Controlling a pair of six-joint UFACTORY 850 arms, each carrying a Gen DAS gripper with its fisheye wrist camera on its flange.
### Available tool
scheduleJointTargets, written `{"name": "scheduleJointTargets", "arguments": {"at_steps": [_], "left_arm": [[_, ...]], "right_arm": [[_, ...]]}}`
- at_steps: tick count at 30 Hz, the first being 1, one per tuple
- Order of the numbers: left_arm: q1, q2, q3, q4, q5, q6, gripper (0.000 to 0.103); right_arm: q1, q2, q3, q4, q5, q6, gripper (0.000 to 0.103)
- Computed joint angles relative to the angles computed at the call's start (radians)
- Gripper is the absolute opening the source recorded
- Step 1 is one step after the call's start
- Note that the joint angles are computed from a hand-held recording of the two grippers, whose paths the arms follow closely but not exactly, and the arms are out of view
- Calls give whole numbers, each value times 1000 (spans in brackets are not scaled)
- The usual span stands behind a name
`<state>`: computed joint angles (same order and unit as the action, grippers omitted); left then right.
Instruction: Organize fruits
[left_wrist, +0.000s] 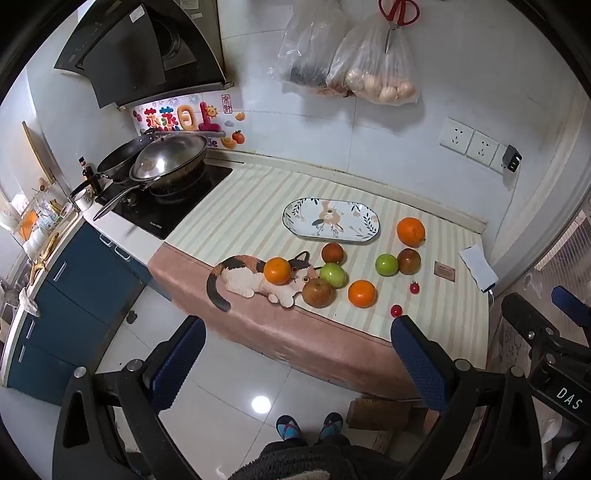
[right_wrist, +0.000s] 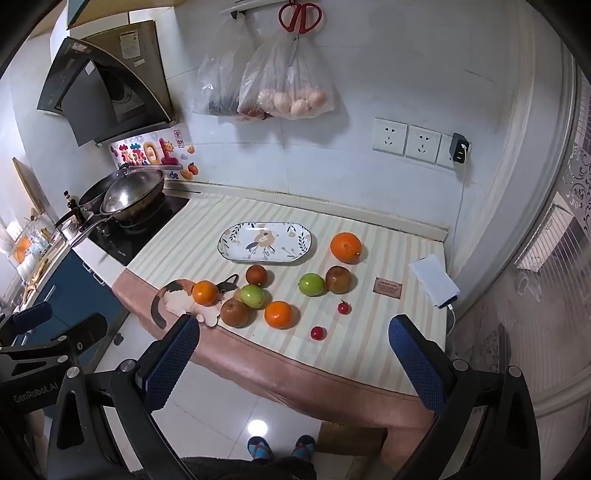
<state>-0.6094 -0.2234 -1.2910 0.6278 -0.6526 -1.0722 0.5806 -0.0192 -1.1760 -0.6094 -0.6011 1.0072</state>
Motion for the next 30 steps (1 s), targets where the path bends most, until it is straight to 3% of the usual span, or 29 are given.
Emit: {"name": "scheduleJointTargets", "arguments": {"at_steps": [30], "left_arm": [[6,-29,-40,17,5,0,103]], "right_arm": [[-17,-14,-13,10,10,-6,103]]}}
